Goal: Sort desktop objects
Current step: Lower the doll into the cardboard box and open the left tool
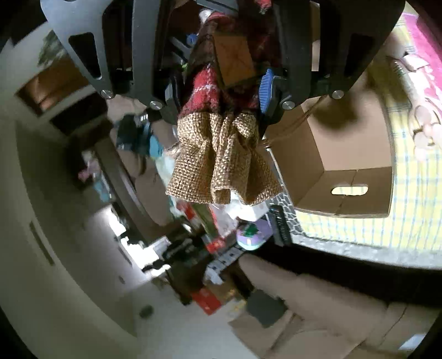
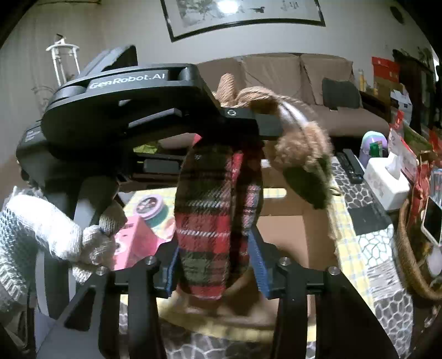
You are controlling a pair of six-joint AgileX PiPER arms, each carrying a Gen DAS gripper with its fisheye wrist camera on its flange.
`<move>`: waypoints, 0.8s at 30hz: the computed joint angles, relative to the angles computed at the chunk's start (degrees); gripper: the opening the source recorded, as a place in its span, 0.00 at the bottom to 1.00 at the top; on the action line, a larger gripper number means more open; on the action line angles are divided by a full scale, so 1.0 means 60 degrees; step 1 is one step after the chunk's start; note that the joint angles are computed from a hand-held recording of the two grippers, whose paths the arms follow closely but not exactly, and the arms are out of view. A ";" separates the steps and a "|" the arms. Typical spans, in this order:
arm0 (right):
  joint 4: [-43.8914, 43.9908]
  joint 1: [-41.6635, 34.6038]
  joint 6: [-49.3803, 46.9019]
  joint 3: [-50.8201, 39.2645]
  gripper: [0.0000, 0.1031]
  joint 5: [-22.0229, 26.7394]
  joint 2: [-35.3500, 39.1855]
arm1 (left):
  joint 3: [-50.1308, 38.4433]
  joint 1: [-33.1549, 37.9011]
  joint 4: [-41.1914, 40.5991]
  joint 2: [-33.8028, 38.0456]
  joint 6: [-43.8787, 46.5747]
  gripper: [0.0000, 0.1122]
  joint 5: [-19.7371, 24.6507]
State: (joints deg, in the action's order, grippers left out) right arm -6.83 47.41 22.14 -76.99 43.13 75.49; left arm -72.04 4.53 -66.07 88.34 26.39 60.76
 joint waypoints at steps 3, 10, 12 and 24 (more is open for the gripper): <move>0.0942 -0.0875 -0.1143 -0.0372 0.35 0.0175 0.0513 | -0.0406 -0.0226 0.0214 0.0893 -0.0415 0.37 -0.0427; 0.2744 -0.2948 -0.3064 -0.0224 0.29 0.1102 0.1460 | -0.0825 -0.1226 0.1795 0.2491 -0.2217 0.75 -0.0743; 0.2734 -0.3337 -0.3276 -0.0034 0.29 0.1352 0.1598 | -0.0511 -0.1215 0.1908 0.2462 -0.2061 0.79 -0.0919; 0.0616 -0.2221 -0.1984 -0.0104 0.41 0.1768 0.1221 | -0.0524 -0.0465 0.1776 0.0970 -0.1358 0.91 0.0240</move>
State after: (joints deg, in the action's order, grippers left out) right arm -3.14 34.08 10.23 -77.61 53.73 82.81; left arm -75.19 1.74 -55.42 94.16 18.24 62.19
